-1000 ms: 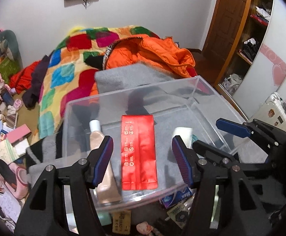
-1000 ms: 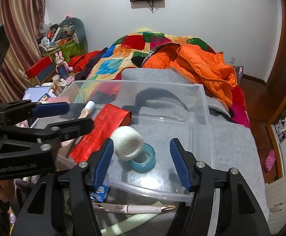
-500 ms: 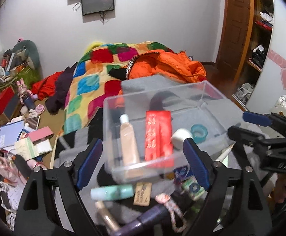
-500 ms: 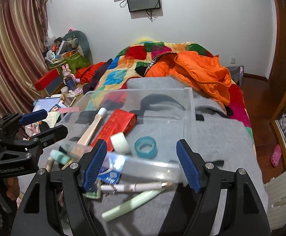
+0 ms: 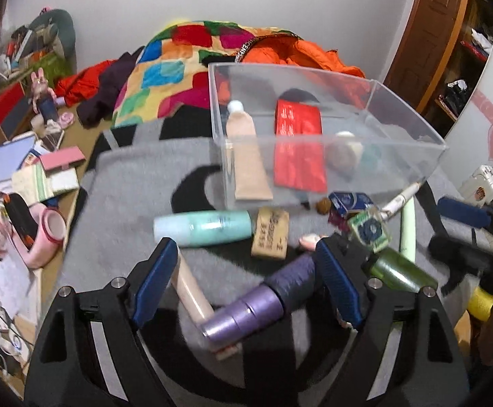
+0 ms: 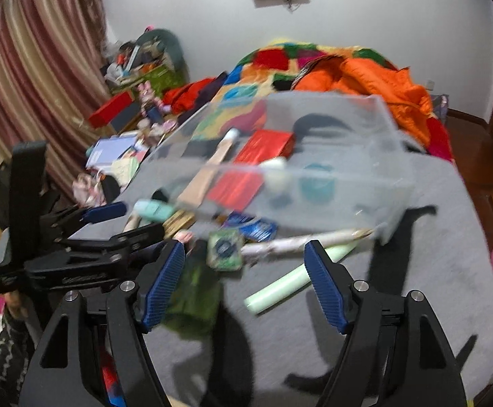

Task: Organize objects
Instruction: 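Grasp purple tube with left tool while right tool grasps green bottle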

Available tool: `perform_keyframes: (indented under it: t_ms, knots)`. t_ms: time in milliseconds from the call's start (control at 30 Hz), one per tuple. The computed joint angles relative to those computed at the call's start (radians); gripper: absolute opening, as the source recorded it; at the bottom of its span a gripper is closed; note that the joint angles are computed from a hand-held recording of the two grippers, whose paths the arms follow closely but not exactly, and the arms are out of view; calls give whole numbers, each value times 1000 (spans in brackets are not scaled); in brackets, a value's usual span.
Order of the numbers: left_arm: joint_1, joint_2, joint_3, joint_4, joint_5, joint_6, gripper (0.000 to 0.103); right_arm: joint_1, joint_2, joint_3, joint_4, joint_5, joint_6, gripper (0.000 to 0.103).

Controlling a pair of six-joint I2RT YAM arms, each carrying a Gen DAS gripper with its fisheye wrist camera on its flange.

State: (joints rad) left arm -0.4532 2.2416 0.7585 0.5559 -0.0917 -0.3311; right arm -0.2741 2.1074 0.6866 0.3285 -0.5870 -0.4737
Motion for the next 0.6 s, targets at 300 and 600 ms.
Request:
perform_keyframes:
  t_ms: [300, 600]
  knots:
    - [-47, -10, -90, 129, 25, -4, 55, 80, 64, -56, 78, 59, -17, 59]
    - [-87, -45, -137, 120, 1, 24, 40, 62, 49, -75, 93, 47, -40, 38]
